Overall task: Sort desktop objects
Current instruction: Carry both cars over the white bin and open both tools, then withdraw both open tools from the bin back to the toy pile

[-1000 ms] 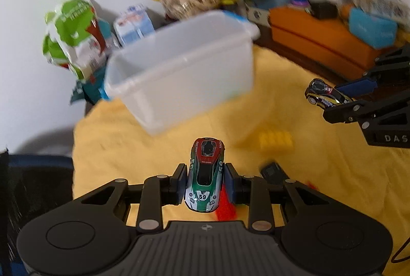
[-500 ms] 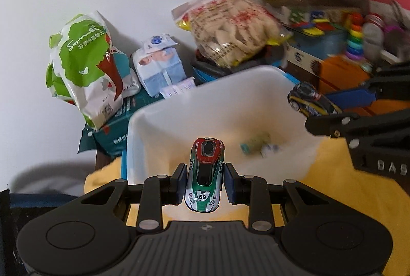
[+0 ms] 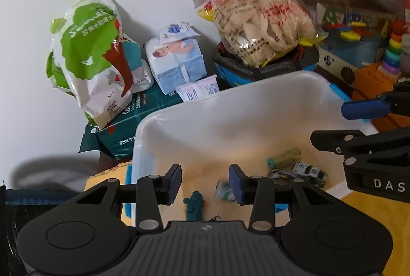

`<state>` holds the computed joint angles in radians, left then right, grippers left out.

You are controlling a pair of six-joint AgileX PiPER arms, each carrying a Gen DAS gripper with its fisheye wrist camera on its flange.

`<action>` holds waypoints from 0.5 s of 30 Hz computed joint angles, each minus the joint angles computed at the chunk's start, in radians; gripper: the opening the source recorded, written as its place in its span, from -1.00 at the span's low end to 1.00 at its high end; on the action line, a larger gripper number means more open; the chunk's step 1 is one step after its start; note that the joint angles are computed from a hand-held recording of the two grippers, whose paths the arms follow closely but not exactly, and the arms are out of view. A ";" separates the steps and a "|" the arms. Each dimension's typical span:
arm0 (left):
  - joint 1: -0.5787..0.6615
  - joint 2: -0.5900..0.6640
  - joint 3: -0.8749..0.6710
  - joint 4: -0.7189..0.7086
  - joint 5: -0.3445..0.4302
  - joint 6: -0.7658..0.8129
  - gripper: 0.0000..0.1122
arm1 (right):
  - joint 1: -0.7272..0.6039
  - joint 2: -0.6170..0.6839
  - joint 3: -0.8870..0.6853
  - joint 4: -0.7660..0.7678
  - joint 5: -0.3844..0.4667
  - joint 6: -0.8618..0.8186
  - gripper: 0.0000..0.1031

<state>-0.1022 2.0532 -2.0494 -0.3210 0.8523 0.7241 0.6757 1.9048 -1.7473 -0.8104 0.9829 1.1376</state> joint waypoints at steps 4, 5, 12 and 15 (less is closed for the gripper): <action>0.053 -0.149 0.190 -0.110 -0.056 0.117 -0.05 | 0.044 -0.045 0.035 -0.033 0.022 0.023 0.06; 0.070 -0.196 0.253 -0.146 -0.076 0.170 0.06 | 0.060 -0.062 0.052 -0.046 0.026 0.034 0.07; 0.204 -0.482 0.708 -0.329 -0.156 0.563 0.21 | 0.255 -0.198 0.267 -0.099 0.064 0.119 0.19; 0.256 -0.550 0.864 -0.352 -0.154 0.687 0.21 | 0.341 -0.225 0.354 -0.064 0.067 0.153 0.17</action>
